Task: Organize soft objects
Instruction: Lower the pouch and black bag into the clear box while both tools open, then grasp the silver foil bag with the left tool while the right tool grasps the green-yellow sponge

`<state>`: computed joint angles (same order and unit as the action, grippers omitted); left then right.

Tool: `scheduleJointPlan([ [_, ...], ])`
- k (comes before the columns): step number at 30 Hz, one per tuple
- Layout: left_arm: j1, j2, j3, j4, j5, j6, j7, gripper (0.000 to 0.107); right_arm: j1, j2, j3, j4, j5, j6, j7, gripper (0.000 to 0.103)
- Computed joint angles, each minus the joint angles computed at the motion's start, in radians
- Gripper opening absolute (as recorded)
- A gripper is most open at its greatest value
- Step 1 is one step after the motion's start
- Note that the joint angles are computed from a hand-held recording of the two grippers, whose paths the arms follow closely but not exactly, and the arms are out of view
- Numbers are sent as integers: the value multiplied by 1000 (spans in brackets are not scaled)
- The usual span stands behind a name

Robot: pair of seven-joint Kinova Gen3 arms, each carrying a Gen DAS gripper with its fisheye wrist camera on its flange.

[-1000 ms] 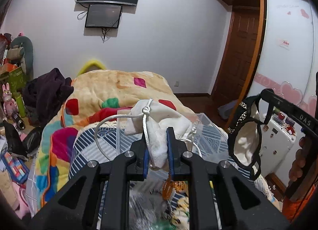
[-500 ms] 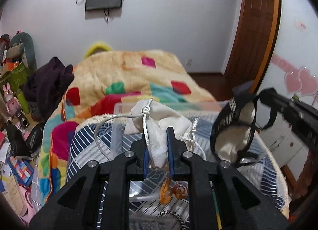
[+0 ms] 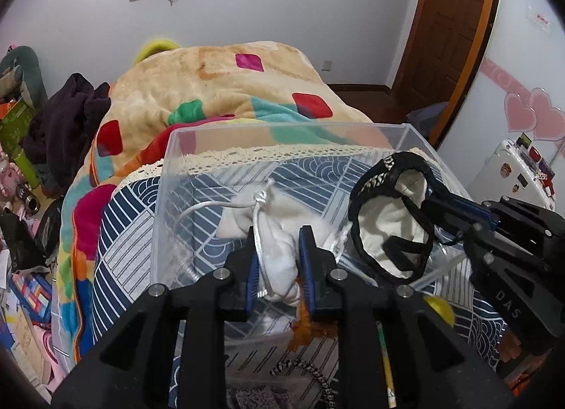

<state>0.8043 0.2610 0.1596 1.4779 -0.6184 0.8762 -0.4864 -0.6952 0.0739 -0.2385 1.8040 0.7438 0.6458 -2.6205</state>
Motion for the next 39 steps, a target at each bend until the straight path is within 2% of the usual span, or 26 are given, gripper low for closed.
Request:
scheduleJointPlan([
  [1, 2, -4, 1, 4, 0, -1, 2, 24, 3, -2, -1, 1, -15, -1, 16, 11],
  [2, 2, -10, 2, 10, -1, -6, 3, 31, 6, -1, 0, 2, -24, -4, 26, 22],
  [3, 3, -17, 3, 17, -5, -10, 6, 34, 4, -5, -1, 6, -19, -1, 20, 27],
  [5, 19, -39, 3, 42, -40, -20, 38, 47, -5, -15, -4, 24, 26, 0, -27, 50],
  [9, 47, -77, 24, 74, -129, -7, 105, 57, -8, -42, -21, 45, 99, 13, -97, 61],
  [11, 66, -93, 40, 88, -191, 15, 154, 68, -9, -60, -37, 60, 148, 23, -147, 69],
  [15, 100, -119, 84, 118, -315, 77, 252, 86, -1, -109, -79, 104, 245, 27, -252, 79],
  [16, 106, -125, 95, 127, -338, 93, 272, 94, 2, -114, -92, 110, 266, 32, -276, 82],
  [17, 115, -131, 107, 137, -364, 115, 301, 99, 3, -121, -105, 118, 287, 38, -298, 83],
  [19, 115, -144, 128, 159, -389, 133, 334, 99, 5, -135, -126, 134, 312, 40, -324, 83],
  [26, 106, -175, 185, 236, -386, 170, 401, 99, 15, -159, -168, 194, 364, -8, -426, 83],
  [35, 57, -209, 216, 347, -327, 103, 476, 99, 20, -135, -166, 244, 332, -131, -482, 82],
  [36, 54, -208, 217, 357, -326, 96, 484, 99, 20, -129, -163, 246, 325, -144, -481, 81],
  [39, 52, -207, 222, 386, -330, 82, 514, 99, 18, -110, -139, 244, 250, -199, -404, 67],
])
